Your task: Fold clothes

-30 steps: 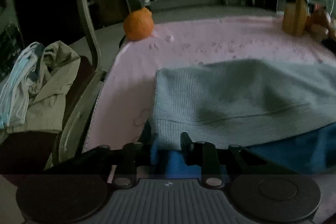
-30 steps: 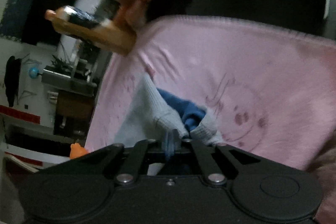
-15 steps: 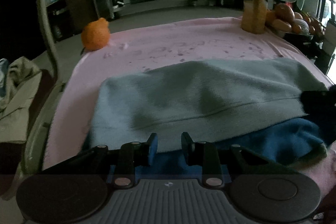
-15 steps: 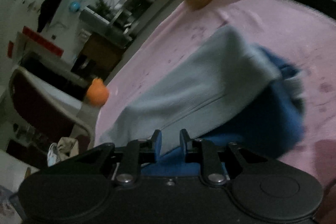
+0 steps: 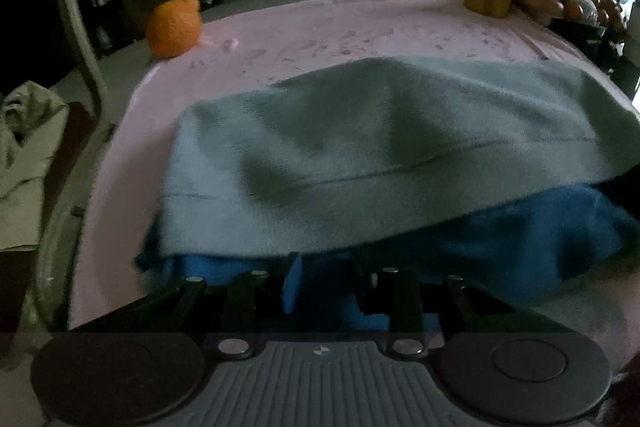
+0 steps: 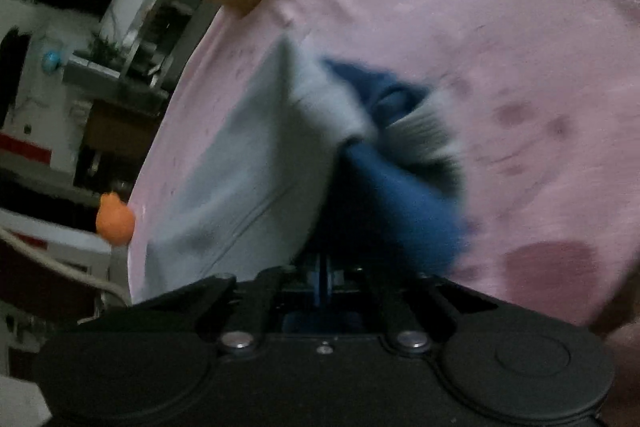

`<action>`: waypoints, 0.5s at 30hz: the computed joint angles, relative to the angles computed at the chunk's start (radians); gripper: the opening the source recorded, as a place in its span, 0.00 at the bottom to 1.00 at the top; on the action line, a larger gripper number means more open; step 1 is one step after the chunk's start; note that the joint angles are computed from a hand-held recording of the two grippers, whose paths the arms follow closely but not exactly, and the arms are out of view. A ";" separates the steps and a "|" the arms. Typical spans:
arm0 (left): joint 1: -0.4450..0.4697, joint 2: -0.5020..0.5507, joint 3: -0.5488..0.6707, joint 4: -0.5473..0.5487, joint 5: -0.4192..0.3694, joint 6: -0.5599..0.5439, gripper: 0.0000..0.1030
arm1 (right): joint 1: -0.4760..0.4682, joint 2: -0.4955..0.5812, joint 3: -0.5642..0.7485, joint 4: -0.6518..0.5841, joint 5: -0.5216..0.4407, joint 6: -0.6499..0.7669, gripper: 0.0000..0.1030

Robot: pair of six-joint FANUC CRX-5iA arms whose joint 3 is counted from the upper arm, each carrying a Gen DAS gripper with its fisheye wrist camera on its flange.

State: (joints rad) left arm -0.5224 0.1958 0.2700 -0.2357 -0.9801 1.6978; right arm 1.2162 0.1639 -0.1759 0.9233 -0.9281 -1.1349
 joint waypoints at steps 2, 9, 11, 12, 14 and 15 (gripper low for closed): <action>-0.005 -0.022 -0.014 -0.024 -0.003 0.007 0.30 | 0.030 -0.040 -0.048 0.056 -0.042 -0.042 0.24; 0.015 -0.062 -0.054 0.048 0.051 0.014 0.30 | 0.123 -0.137 -0.187 0.140 -0.146 -0.248 0.40; 0.004 -0.052 -0.044 0.035 0.041 0.012 0.30 | 0.116 -0.135 -0.182 0.101 -0.125 -0.239 0.42; 0.002 -0.050 -0.044 0.036 0.040 0.005 0.30 | 0.111 -0.129 -0.172 0.081 -0.124 -0.219 0.43; -0.002 -0.048 -0.046 0.034 0.040 -0.005 0.30 | 0.102 -0.103 -0.142 0.062 -0.149 -0.185 0.52; -0.004 -0.047 -0.046 0.030 0.040 -0.007 0.30 | 0.095 -0.097 -0.137 0.061 -0.151 -0.186 0.54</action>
